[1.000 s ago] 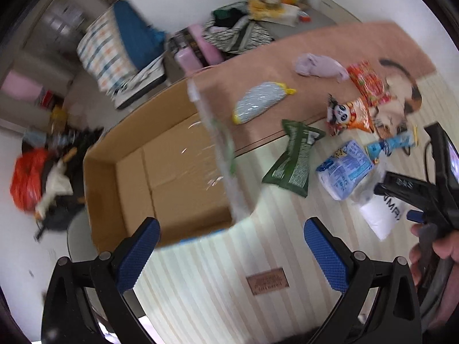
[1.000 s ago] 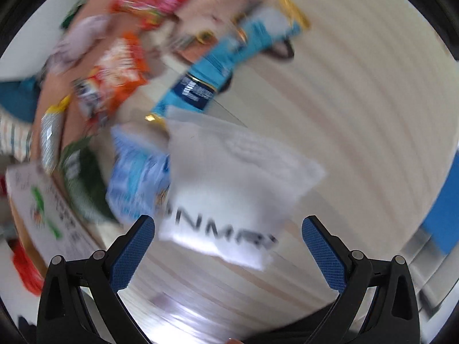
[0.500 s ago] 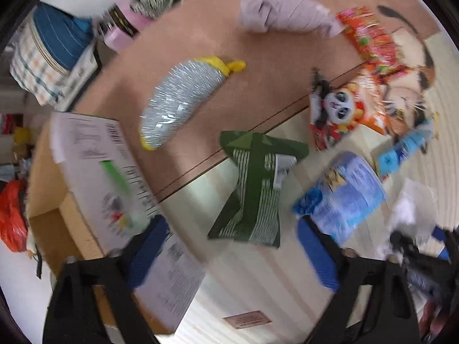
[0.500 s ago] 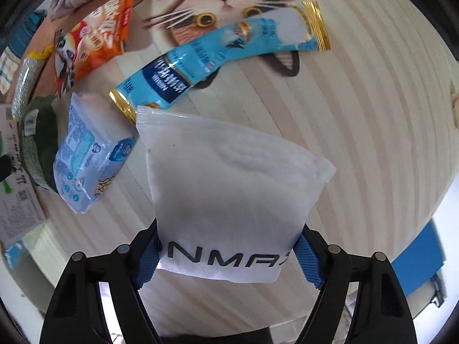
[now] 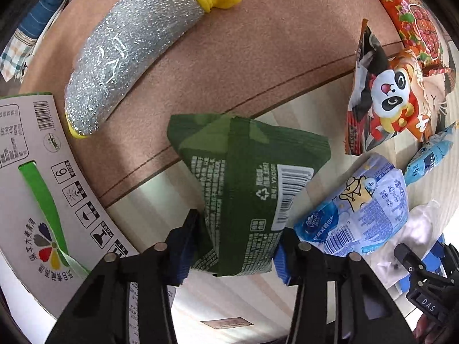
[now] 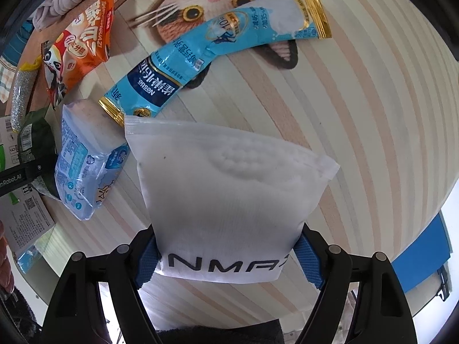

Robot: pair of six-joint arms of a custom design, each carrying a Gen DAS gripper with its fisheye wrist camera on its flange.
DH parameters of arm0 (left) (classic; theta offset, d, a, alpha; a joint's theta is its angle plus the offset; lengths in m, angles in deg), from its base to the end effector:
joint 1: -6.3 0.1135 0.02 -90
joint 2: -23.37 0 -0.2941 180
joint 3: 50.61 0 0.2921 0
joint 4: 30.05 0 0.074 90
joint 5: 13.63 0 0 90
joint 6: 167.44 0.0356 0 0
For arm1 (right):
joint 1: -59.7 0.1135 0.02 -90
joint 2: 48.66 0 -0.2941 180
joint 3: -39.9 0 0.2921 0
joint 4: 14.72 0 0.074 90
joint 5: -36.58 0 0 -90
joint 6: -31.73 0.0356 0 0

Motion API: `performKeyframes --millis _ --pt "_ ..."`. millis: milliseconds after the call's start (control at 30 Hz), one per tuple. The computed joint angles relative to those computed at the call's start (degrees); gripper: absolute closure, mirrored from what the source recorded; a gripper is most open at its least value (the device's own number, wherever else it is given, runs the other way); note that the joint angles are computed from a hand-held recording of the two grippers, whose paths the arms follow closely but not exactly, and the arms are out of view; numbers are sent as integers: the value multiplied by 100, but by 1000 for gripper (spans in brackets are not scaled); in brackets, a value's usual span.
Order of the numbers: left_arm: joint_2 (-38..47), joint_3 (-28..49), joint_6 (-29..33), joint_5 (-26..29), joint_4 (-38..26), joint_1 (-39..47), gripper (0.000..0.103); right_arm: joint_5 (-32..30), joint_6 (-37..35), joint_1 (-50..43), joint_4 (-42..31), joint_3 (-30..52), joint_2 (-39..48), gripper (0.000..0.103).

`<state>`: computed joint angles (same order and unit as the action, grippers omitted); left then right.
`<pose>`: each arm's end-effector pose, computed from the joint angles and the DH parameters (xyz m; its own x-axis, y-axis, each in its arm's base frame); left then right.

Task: Organize soft objects
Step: 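Grasp the white NMAX bag with the right tool while the left tool grasps the green snack packet, then carry both packets into the cardboard box and open both tools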

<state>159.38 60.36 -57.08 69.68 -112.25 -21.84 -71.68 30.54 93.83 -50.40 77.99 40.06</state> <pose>0.4110 -0.2151 0.0897 -0.6160 0.7213 0.3166 0.7607 0.6491 0.0012 0.1640 0.1246 0.0741 -0.5665 0.7630 0.3113 0.8145 0.5759 0.0708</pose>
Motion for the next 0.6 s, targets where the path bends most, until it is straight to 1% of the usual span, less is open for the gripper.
performKeyframes --millis 67,100,133,200,267,300,400,500,600 --pt "-27 -78 40 33 102 22 65 5 -25 -2 3 -6 41 21" --pt "-75 -136 59 39 144 40 67 51 212 202 362 132 387 23" --pt "-148 -224 68 28 234 65 67 77 248 230 345 162 444 24" --pt "-336 -405 98 65 368 129 69 159 454 388 328 160 356 31" --pt "-659 -705 -2 188 475 74 70 282 728 572 198 138 93 36" --pt "-816 -819 6 232 505 128 70 366 912 722 76 164 -96 37" --pt "-1289 -1024 44 481 471 389 70 552 990 882 -316 314 -507 37" --pt "-1804 -1044 152 871 290 786 70 832 785 1028 -788 841 -711 37" --pt "-2193 -680 295 1297 -157 1324 70 1173 169 1110 -1437 1989 -482 37"
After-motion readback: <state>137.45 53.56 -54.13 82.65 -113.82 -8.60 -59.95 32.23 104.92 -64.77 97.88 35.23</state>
